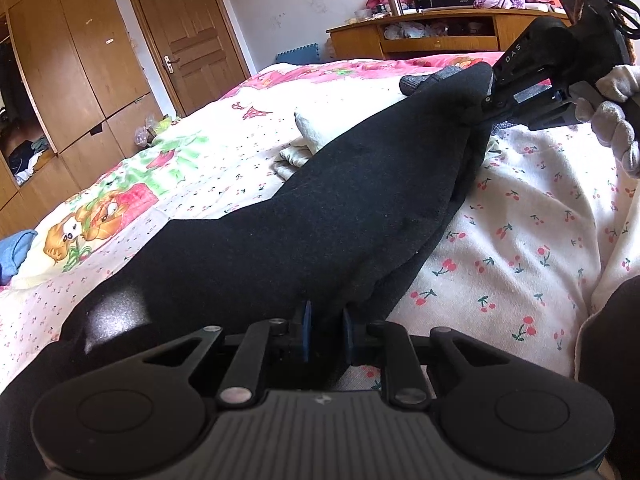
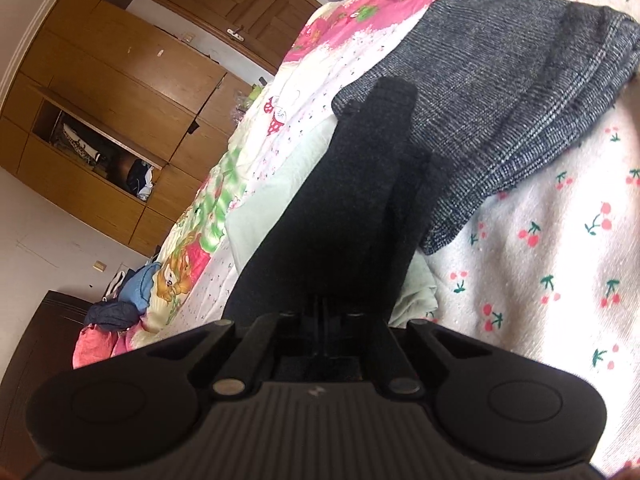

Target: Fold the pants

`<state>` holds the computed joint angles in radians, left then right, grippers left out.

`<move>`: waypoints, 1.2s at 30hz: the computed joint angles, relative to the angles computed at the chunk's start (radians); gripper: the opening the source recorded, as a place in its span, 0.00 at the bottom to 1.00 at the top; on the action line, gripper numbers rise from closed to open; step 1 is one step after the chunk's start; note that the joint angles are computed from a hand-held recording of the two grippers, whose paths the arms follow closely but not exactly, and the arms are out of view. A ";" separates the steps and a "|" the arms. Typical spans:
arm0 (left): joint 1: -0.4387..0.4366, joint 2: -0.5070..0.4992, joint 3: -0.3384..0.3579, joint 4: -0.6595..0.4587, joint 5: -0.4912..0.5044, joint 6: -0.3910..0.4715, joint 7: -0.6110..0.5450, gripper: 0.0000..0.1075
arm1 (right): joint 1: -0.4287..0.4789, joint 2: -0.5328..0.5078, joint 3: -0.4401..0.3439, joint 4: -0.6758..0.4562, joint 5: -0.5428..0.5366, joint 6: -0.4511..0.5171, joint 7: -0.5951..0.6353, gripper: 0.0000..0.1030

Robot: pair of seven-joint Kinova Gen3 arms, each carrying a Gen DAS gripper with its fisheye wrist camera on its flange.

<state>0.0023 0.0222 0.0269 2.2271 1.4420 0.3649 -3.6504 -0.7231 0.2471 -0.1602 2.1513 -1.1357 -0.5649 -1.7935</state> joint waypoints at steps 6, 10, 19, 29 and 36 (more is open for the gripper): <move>-0.012 -0.012 -0.011 -0.013 -0.031 0.015 0.038 0.30 | 0.220 0.015 -0.204 -0.042 0.127 -0.052 -0.040 0.04; -0.014 -0.024 -0.011 -0.021 0.059 -0.020 -0.030 0.29 | 0.321 0.022 -0.267 -0.127 0.290 -0.084 -0.015 0.02; -0.032 -0.013 -0.021 0.001 0.088 0.007 -0.073 0.29 | -0.032 -0.032 0.095 -0.064 0.194 0.049 -0.017 0.09; -0.019 -0.008 -0.015 0.002 0.071 0.012 -0.069 0.29 | 0.060 0.014 -0.065 0.051 0.105 -0.150 -0.321 0.54; -0.027 -0.007 -0.020 0.009 0.048 0.034 -0.034 0.30 | -0.016 -0.014 -0.028 0.063 -0.003 -0.203 -0.226 0.68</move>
